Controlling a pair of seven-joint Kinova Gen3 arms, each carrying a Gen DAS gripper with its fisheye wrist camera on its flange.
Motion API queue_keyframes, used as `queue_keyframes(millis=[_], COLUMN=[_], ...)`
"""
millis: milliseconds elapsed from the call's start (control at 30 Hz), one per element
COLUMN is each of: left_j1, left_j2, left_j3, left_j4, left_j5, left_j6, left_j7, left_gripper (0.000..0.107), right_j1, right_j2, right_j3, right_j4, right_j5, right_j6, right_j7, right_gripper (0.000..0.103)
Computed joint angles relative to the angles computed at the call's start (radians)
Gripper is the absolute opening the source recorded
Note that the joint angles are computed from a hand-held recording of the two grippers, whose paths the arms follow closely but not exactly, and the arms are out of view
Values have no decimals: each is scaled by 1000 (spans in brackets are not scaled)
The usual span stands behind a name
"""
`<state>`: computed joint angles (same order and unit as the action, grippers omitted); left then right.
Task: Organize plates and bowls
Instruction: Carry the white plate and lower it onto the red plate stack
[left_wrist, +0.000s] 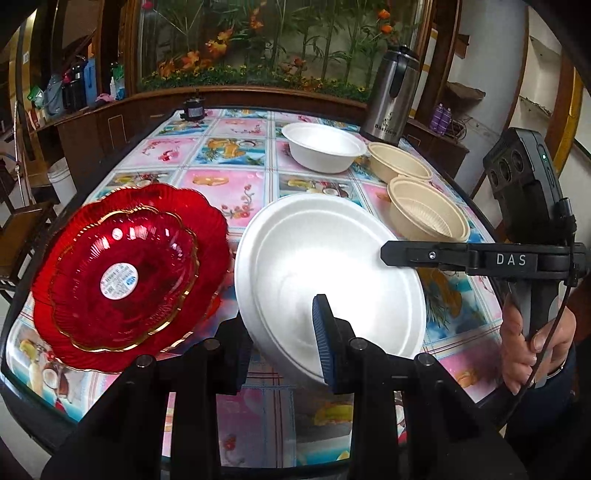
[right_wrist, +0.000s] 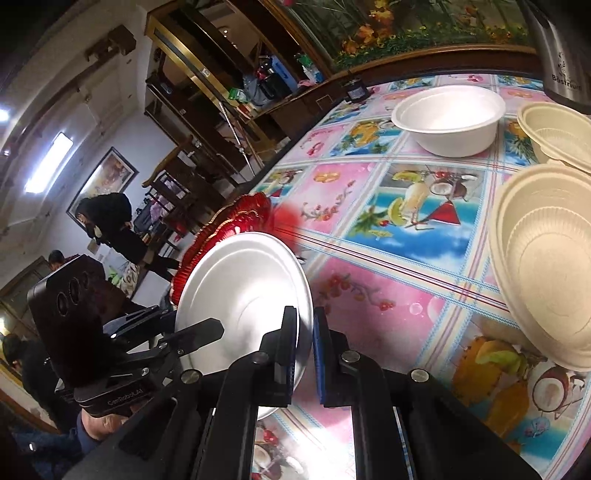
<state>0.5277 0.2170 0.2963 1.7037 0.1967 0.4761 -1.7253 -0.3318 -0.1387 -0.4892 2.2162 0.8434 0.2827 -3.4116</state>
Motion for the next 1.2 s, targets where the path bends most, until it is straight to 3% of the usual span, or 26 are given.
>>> queue_keyframes(millis=[400, 867, 1067, 1200], left_j1=[-60, -154, -186, -187], left_j2=[-45, -55, 7, 60], left_j3=[-9, -50, -64, -75], left_j4=[18, 18, -39, -69], left_j5=[52, 96, 86, 63], left_j6=[-22, -49, -29, -11], left_j7=[-41, -65, -40, -7], left_gripper=[28, 28, 28, 28], right_j1=[-68, -219, -230, -278], right_j2=[51, 247, 349, 398], right_j3=[57, 230, 271, 323], right_j4=[-103, -376, -516, -576], right_j5=[-36, -275, -400, -422], right_j6=[32, 103, 154, 197], right_j7=[49, 381, 532, 563], right_gripper=[8, 8, 8, 8])
